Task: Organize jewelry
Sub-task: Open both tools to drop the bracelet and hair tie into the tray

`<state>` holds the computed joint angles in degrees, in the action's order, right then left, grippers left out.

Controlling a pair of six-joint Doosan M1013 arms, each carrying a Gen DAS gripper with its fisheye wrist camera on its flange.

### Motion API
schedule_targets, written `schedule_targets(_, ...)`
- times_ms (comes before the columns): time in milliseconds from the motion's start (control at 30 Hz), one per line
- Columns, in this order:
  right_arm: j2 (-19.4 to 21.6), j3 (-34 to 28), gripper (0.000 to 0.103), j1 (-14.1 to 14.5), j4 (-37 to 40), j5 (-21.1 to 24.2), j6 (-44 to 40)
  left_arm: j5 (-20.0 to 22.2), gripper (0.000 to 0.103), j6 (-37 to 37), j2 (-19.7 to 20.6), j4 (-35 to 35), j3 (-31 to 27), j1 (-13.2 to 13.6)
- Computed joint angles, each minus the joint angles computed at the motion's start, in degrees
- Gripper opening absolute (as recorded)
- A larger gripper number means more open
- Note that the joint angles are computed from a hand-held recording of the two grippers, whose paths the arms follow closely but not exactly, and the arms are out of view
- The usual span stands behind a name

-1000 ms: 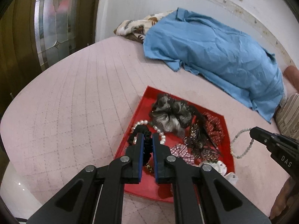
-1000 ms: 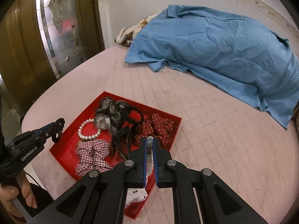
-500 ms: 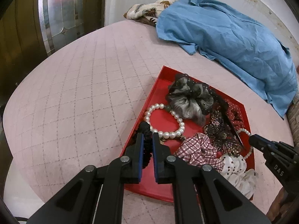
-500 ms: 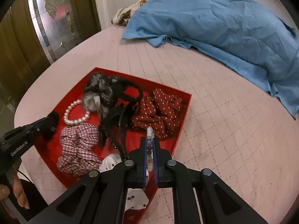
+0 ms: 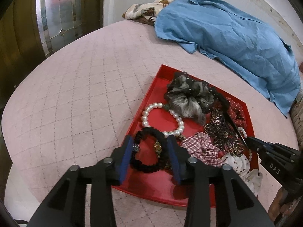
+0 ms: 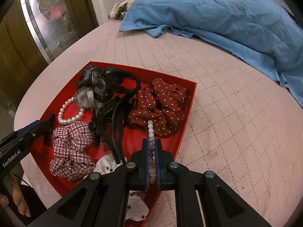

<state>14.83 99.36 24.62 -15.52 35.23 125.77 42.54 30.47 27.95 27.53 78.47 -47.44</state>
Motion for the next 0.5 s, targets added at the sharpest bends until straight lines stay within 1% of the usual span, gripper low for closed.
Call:
schedule_targets(67,-0.2,0.3,0.007,-0.1,0.1,-0.4,0.1,-1.2,0.054,-1.1,-0.4,1.8,0.6,-0.3)
schedule_targets(133,-0.5,0.5,0.007,-0.1,0.3,-1.0,0.3,-2.1,0.062,-2.9,-0.8,4.2,1.1,-0.7)
schedule_targets(167,-0.6,0.6,0.008,-0.1,0.3,-1.1,0.4,-2.3,0.063,-3.7,-0.9,5.2,1.3,-0.8)
schedule_targets(233,-1.0,0.9,0.012,-0.2,0.4,-1.6,0.9,-3.0,0.063,-4.3,-1.2,6.0,1.6,-0.9)
schedule_targets(300,-1.3,1.2,0.024,-0.1,0.1,-2.0,1.6,-3.3,0.064,-4.4,-1.3,6.1,1.8,-0.9)
schedule_targets(367,-1.6,1.4,0.027,0.0,-0.4,-2.3,2.3,-2.8,0.065,-4.7,-1.3,6.5,1.8,-1.0)
schedule_targets(500,-2.1,1.7,0.028,0.1,-0.8,-2.7,3.2,-2.5,0.066,-5.3,-1.5,7.4,1.9,-1.2)
